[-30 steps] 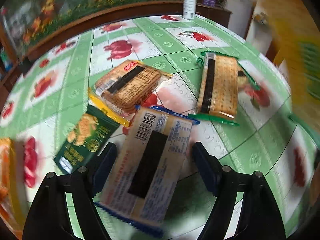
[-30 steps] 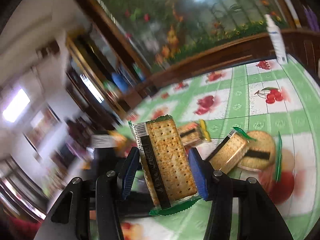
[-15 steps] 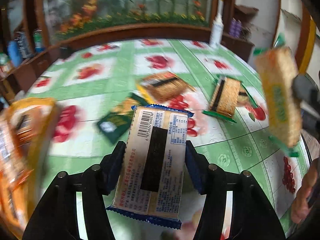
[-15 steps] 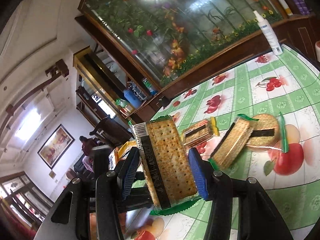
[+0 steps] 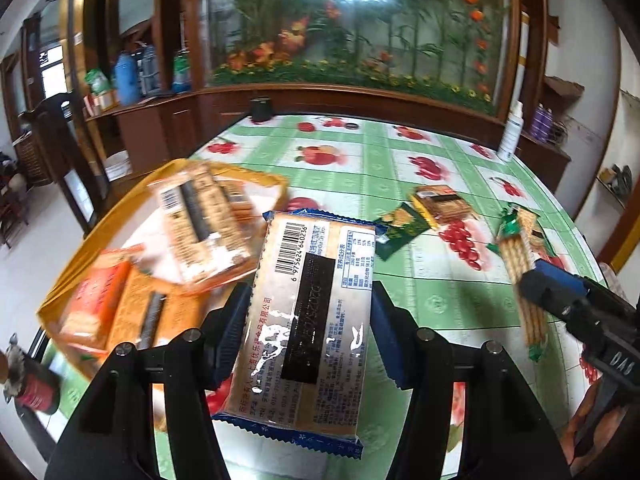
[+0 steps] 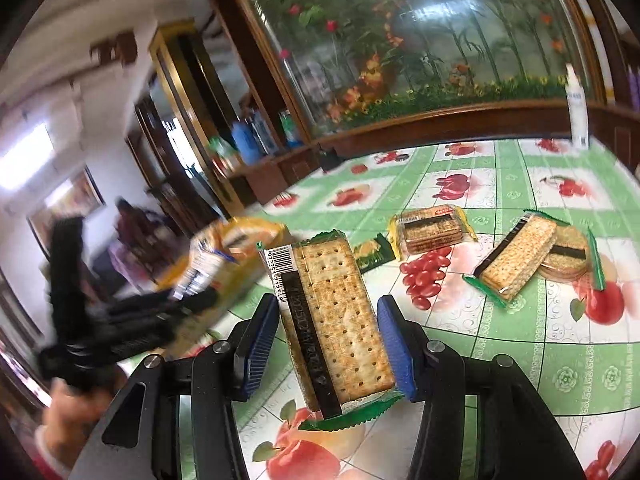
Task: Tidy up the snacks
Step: 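Carry both packs over the tray and open both grippers to drop them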
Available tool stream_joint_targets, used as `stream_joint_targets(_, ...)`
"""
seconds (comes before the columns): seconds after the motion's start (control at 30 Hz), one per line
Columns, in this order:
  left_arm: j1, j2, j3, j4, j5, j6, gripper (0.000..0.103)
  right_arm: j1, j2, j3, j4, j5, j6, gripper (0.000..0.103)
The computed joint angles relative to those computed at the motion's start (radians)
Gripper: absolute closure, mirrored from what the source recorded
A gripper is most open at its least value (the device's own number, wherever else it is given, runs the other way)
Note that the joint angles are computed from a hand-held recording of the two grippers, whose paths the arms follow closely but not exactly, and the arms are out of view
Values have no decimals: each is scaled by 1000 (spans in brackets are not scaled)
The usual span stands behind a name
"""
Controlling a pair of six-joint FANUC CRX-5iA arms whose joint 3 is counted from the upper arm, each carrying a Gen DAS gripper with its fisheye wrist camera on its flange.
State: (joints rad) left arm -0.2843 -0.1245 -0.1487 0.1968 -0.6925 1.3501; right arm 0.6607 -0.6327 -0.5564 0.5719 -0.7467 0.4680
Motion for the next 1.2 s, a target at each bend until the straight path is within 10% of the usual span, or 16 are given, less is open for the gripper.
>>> stream_joint_targets(0.33, 57, -53, -46, -27, 30, 37, 46, 137, 159, 99, 123, -135, -16, 51)
stream_joint_targets(1.2, 193, -51, 10, -194, 5, 241, 45, 144, 418, 338, 82, -14, 162, 51)
